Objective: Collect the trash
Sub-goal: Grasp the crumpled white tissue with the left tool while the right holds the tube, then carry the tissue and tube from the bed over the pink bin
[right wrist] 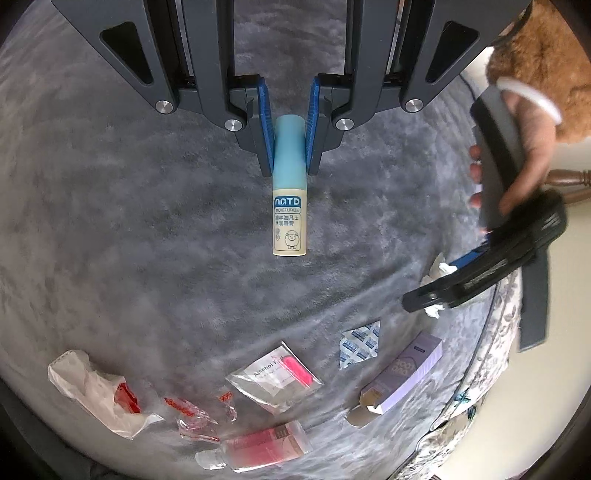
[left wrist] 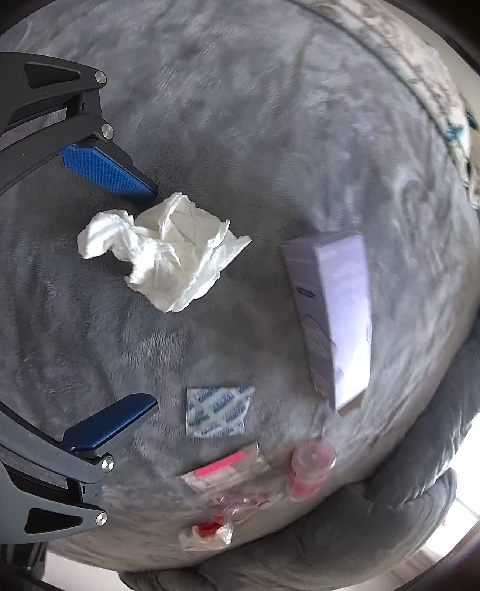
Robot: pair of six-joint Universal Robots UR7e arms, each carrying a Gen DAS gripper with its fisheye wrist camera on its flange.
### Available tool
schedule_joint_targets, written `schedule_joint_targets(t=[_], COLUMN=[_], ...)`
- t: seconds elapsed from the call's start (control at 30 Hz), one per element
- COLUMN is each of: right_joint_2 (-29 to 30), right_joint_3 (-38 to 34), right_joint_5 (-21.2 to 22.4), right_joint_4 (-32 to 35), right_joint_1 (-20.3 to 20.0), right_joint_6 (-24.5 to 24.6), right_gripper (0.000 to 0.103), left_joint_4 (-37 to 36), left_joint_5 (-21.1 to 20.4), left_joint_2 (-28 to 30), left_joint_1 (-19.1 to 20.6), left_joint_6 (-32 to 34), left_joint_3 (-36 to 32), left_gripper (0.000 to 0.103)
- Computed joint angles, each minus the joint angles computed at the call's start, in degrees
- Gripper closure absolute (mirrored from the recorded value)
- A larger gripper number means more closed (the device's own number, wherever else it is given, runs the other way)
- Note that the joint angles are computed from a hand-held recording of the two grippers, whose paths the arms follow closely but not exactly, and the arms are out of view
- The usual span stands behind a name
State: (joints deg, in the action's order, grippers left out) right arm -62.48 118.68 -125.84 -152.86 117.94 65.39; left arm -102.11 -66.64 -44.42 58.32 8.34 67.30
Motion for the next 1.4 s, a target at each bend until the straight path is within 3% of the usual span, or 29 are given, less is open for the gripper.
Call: schedule_joint_targets(t=[0.07, 0.1, 0.13, 0.17, 0.2, 0.27, 0.4, 0.5, 0.57, 0.73, 1.0, 1.2, 1.4], right_joint_2=[0.9, 1.7, 1.7, 1.6, 1.5, 1.5, 1.8, 2.6, 3.5, 8.0, 22.0, 36.2, 50.6], right_joint_3=[-0.8, -1.3, -1.2, -1.2, -1.1, -1.1, -1.8, -3.4, -4.9, -10.8, -27.7, -47.5, -67.1], right_joint_5=[0.2, 0.2, 0.3, 0.4, 0.4, 0.3, -0.1, -0.5, -0.4, 1.9, 13.2, 25.5, 32.7], right_joint_4=[-0.6, -0.9, -1.1, -1.1, -1.0, -1.1, -1.5, -0.8, -0.5, -0.6, 1.5, 16.0, 32.7], right_joint_1=[-0.2, -0.3, -0.3, -0.2, -0.2, 0.1, 1.0, 1.8, 2.4, 4.2, 8.1, 11.6, 14.6], right_joint_6=[-0.4, -0.5, -0.5, -0.6, -0.7, -1.0, -2.2, -4.2, -5.7, -13.5, -29.5, -39.2, -47.0], right_gripper=[0.087, 0.087, 0.087, 0.087, 0.087, 0.087, 0.087, 0.087, 0.087, 0.087, 0.087, 0.087, 0.087], left_joint_4=[-1.7, -3.6, -5.2, -6.9, -6.4, -2.6, -4.3, -6.4, -7.4, -8.3, 4.7, 14.2, 19.3], left_joint_5=[1.0, 4.1, 7.1, 8.7, 7.9, 5.0, 2.8, -0.9, -1.0, 4.4, 11.7, 13.5, 14.0], left_joint_2=[-0.4, -1.0, -1.3, -1.9, -2.0, -1.6, -3.7, -8.0, -11.3, -22.0, -38.4, -49.4, -58.7], left_joint_1=[-0.2, -0.9, -1.5, -2.0, -1.8, -1.0, -0.4, 0.0, -0.2, 0.2, 6.1, 10.3, 17.1], left_joint_6=[1.0, 1.5, 2.0, 2.8, 2.3, -0.5, -0.2, -1.4, -1.9, -5.7, -22.3, -33.5, -39.2], left_joint_3=[1.4, 3.0, 4.3, 5.4, 5.0, 2.4, 3.3, 5.1, 7.0, 12.8, 15.5, 18.3, 23.5], left_gripper=[0.006, 0.030, 0.047, 0.072, 0.084, 0.089, 0.090, 0.090, 0.090, 0.090, 0.090, 0.090, 0.090])
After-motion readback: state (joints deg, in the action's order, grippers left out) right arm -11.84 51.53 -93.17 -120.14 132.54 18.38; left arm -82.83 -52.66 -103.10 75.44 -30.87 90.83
